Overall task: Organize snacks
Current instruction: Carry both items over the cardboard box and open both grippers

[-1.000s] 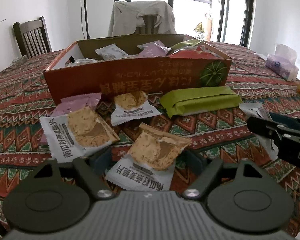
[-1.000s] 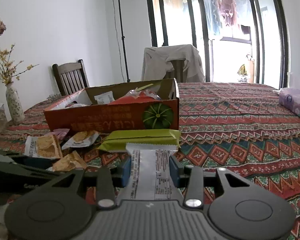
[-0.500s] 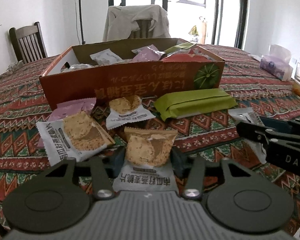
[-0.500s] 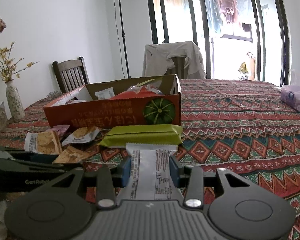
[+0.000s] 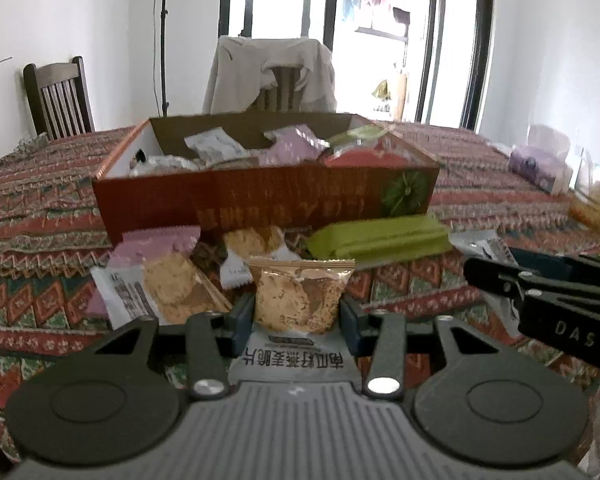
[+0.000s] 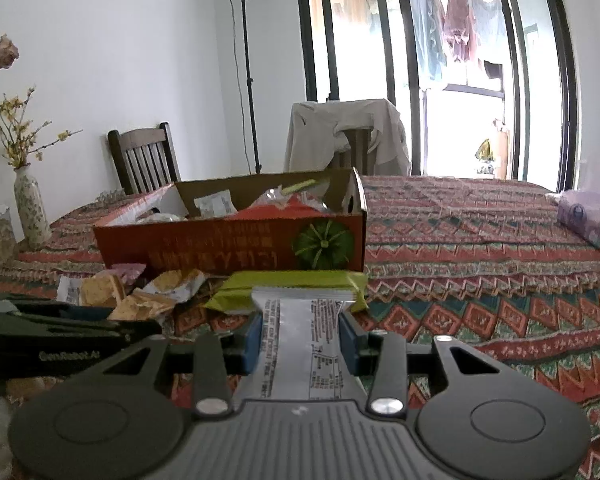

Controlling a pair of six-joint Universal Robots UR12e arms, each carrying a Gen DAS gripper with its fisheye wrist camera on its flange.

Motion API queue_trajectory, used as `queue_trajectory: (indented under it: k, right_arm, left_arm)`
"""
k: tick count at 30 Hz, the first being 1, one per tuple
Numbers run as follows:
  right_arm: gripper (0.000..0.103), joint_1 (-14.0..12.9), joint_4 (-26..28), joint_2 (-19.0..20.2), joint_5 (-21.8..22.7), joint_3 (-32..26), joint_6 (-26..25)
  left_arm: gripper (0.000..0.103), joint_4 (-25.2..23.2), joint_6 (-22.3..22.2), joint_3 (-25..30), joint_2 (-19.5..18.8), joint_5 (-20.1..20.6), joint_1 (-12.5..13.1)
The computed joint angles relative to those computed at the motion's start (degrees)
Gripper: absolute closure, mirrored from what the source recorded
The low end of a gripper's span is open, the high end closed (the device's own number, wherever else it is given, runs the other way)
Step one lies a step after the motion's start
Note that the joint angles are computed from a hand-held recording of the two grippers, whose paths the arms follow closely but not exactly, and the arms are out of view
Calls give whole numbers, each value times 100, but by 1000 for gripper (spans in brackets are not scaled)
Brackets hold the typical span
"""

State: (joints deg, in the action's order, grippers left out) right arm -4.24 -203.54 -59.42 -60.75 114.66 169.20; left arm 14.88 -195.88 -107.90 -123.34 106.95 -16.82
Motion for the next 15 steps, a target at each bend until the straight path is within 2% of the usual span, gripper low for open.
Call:
queue_trajectory:
  k: [8, 15]
  right_arm:
    - [63, 107, -252, 8, -104, -207, 114]
    - [63, 261, -405, 96, -235, -609, 324]
  left_arm:
    - [58, 367, 78, 91, 48, 121, 74]
    - [58, 635, 152, 285, 56, 194, 189]
